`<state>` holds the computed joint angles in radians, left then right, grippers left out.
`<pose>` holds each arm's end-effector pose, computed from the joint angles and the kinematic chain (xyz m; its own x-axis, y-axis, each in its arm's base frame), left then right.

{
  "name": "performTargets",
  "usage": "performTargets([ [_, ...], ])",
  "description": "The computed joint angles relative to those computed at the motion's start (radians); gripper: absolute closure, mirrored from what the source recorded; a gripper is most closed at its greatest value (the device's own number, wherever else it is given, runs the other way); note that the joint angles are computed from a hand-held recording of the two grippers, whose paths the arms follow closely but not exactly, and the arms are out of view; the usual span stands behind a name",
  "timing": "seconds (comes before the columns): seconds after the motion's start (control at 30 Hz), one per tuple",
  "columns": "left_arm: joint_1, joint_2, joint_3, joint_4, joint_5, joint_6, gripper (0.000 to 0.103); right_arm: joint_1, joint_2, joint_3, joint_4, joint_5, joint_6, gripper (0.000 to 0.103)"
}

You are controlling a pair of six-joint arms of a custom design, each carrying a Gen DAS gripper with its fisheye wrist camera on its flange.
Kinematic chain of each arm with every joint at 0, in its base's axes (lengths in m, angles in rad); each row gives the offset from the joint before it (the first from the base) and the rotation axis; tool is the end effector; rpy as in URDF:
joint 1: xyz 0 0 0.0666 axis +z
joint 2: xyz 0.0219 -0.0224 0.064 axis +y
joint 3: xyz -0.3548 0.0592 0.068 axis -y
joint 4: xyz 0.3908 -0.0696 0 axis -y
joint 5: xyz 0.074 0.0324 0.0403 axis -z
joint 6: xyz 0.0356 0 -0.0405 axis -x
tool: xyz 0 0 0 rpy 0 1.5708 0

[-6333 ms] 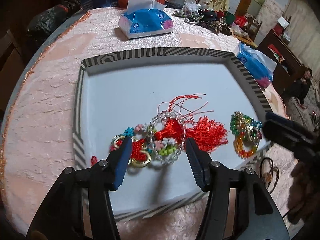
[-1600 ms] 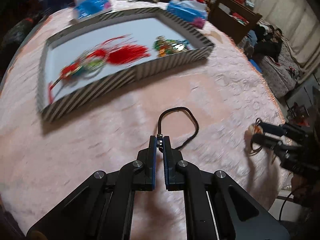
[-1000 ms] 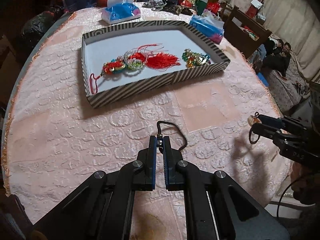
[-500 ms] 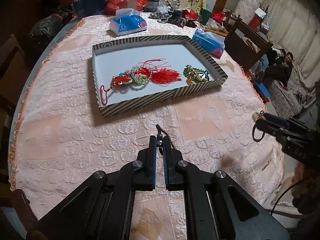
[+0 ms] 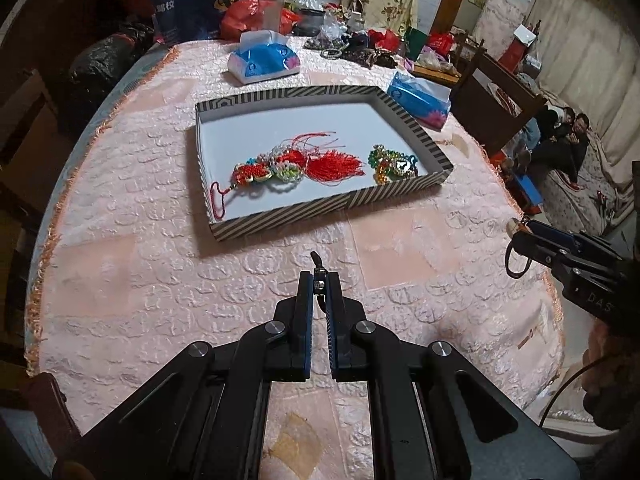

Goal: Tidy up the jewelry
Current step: 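Lift the cord pendant with both grippers and carry it over the tray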

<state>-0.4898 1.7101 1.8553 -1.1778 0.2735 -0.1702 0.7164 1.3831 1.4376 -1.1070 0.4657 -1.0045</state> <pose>0.5076 -0.2819 0.4360 -0.6493 0.5310 -0.5445 0.6952 0.7047 -0.1417 0.3614 0.2930 0.4211 -0.7050 0.3859 -0.5950 0.3281 0.9213 0.2088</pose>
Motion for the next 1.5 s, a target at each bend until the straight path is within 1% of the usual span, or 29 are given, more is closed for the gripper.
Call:
performTargets([
  [0.17,-0.001,0.000,0.003,0.008,-0.011,0.009,0.099,-0.009,0.002,0.004,0.004,-0.003,0.016,0.067],
  [0.47,-0.008,0.009,0.020,0.000,-0.022,0.017,0.098,-0.027,0.006,0.007,0.003,-0.020,0.033,0.067],
  [0.87,-0.014,0.080,0.125,-0.028,-0.048,0.054,0.098,-0.069,0.024,0.035,-0.004,-0.041,0.075,0.067],
  [1.03,-0.021,0.143,0.219,-0.052,-0.077,0.087,0.099,-0.095,0.029,0.041,0.006,-0.058,0.099,0.067],
  [1.33,-0.028,0.268,0.412,-0.110,-0.100,0.137,0.098,-0.150,0.038,0.060,0.026,-0.082,0.141,0.067],
  [1.5,-0.025,0.372,0.600,-0.173,-0.091,0.152,0.099,-0.184,0.051,0.080,0.034,-0.093,0.178,0.067],
])
